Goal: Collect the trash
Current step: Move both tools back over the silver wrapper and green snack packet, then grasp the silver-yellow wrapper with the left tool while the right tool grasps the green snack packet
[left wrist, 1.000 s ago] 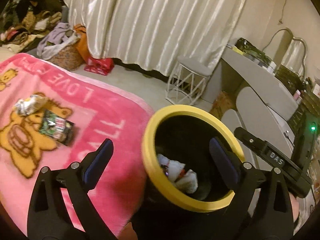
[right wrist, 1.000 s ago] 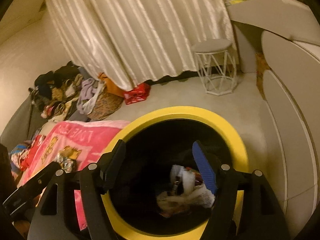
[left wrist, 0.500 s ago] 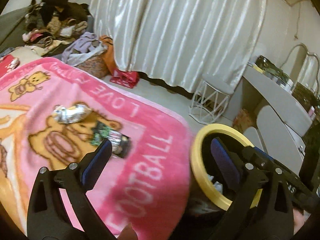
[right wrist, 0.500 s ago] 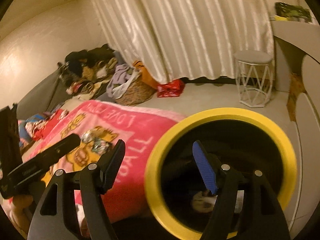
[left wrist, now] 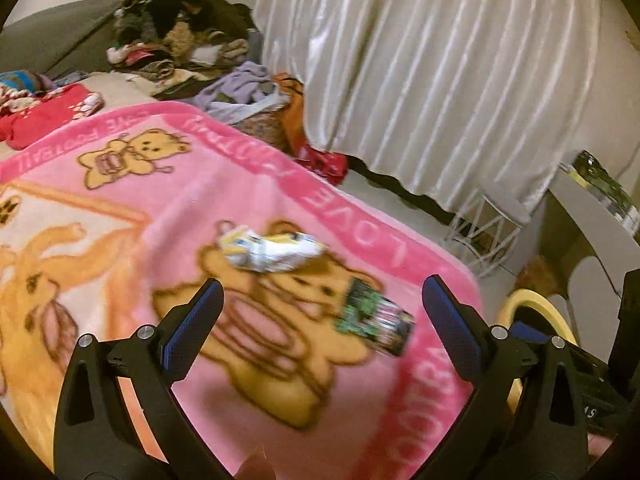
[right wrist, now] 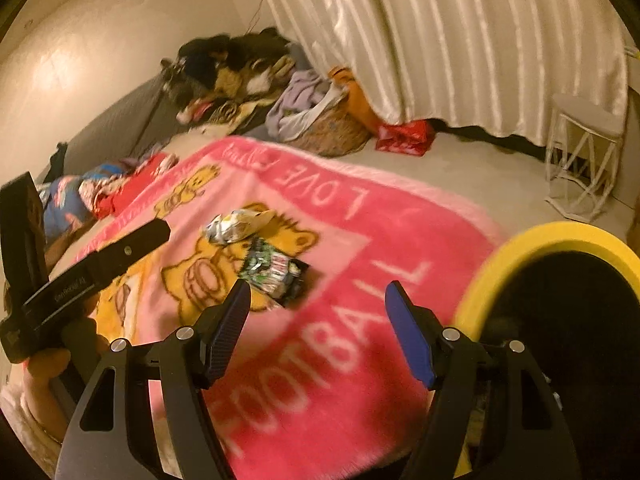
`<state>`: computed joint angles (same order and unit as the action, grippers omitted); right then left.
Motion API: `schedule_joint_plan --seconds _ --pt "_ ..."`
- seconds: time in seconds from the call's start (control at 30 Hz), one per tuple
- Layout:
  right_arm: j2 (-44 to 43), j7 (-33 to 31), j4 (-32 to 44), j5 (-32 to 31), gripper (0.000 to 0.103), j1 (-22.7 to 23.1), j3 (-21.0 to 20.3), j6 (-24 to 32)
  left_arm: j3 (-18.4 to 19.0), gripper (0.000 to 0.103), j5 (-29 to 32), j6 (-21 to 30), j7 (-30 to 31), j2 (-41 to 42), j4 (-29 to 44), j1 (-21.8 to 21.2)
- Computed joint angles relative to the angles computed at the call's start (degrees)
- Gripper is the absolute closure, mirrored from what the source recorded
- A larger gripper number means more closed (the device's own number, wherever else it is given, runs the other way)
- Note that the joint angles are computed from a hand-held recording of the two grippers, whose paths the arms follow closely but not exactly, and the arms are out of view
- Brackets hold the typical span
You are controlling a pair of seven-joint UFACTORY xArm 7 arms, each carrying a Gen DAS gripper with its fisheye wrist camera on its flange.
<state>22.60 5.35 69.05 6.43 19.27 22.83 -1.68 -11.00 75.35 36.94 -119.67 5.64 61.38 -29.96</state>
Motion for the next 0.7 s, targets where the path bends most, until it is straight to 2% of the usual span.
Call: schedule_joint_plan --seconds 0.07,0.2,0.3,0.37,0.47,0.5,0.53,0.57,0.7 --pt "3.2 1.7 4.9 -1.9 0.036 3.6 -3.1 3.1 0.7 0.012 -0.1 -1.0 0.2 -0.3 -0.9 1.0" --pt "8.3 1.7 11.6 -0.3 0.036 5.2 -3.7 7.5 2.1 0.012 -1.0 -3.7 0.9 0.2 -2.1 3.4" --pt "12.2 3.2 17.0 -0.6 0.036 8.2 -6.1 10.8 3.1 0.017 -1.4 -5.8 1.4 1.4 -2.3 4.8" --pt "14.4 3.3 19.6 -0.2 0.037 8.4 -5.9 12.8 4.0 0.022 -1.0 -8.1 0.9 2.4 -2.3 5.7" --pt "16.2 3.1 21.2 0.3 0.051 8.8 -5.8 14.1 5.3 0.029 -0.8 -11.6 -0.1 4.4 -1.6 6.7" --pt "16.4 2.8 21.1 0.4 0.061 8.9 -5.8 14.2 5.8 0.030 -0.3 -12.8 -1.0 5.0 -1.3 6.9" --pt "16.5 1.5 20.8 1.0 0.080 7.8 -4.3 13.9 6.5 0.033 0.6 -14.5 -2.7 5.9 -1.0 7.2" --pt "16.4 0.1 20.4 1.7 0.086 6.7 -2.8 13.5 7.0 0.037 0.9 -15.4 -3.7 6.5 -0.6 7.3" --pt "13.0 -3.6 15.7 3.0 0.092 5.0 -0.4 9.5 8.8 0.049 4.1 -19.1 -9.1 8.9 0.9 7.1"
